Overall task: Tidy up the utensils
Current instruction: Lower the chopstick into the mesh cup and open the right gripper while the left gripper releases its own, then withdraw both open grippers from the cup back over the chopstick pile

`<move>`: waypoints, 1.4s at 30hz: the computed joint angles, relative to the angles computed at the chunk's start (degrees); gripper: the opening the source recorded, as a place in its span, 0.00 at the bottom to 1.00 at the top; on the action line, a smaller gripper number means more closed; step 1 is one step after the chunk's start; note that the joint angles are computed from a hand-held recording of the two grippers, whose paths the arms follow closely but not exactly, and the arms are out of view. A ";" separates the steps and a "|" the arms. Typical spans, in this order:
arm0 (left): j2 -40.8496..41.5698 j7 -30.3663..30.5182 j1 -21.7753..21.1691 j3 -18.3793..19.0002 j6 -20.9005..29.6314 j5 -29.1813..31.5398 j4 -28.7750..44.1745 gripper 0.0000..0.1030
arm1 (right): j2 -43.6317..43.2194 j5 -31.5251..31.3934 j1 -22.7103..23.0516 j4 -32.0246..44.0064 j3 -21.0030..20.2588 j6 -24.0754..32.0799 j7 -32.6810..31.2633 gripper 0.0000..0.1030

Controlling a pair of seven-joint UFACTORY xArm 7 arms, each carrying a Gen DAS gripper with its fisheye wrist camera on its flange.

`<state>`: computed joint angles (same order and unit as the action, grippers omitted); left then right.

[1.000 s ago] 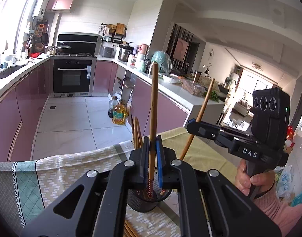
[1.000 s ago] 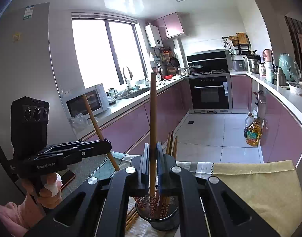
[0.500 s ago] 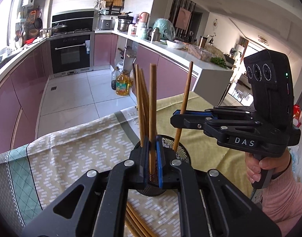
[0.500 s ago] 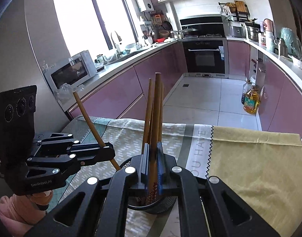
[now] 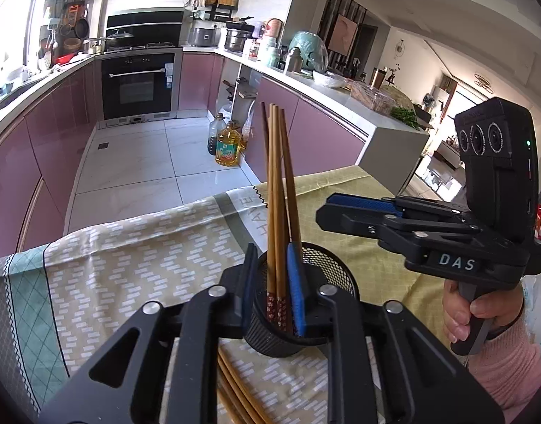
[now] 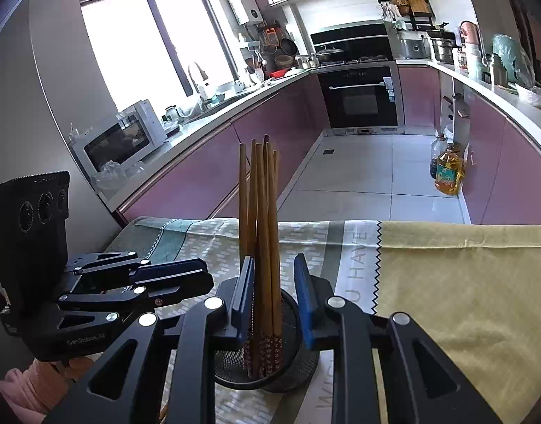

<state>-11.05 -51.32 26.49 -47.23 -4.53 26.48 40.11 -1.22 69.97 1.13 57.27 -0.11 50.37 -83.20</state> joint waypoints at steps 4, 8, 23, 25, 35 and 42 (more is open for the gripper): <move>-5.24 -0.94 0.76 -0.98 -1.67 -2.84 -3.66 0.30 | -1.98 1.02 -0.06 -2.47 -0.43 0.19 -2.01 0.29; -13.16 -1.18 0.50 -2.20 -2.44 -6.91 -8.58 0.42 | -5.43 2.76 -0.15 -5.92 -1.71 1.78 -5.34 0.32; -27.33 -7.45 -12.55 0.68 7.90 -9.89 -24.06 0.67 | -14.81 -3.10 3.25 -21.79 -2.94 3.16 -12.26 0.41; -26.92 -9.45 -13.67 0.71 8.47 -9.19 -25.33 0.67 | -13.68 -3.99 4.65 -22.96 -1.55 -0.19 -10.90 0.41; -24.12 -16.64 -15.85 0.95 8.66 -4.44 -26.73 0.67 | -13.64 -2.42 9.84 -27.45 0.34 -10.32 -10.64 0.41; -22.66 -18.80 -15.48 0.53 8.24 -2.25 -26.49 0.67 | -13.96 -0.21 12.57 -29.28 0.61 -15.59 -12.26 0.41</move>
<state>-33.70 -70.12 11.01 -46.70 3.71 24.23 13.62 -15.18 69.76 13.70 27.99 0.50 34.78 -95.47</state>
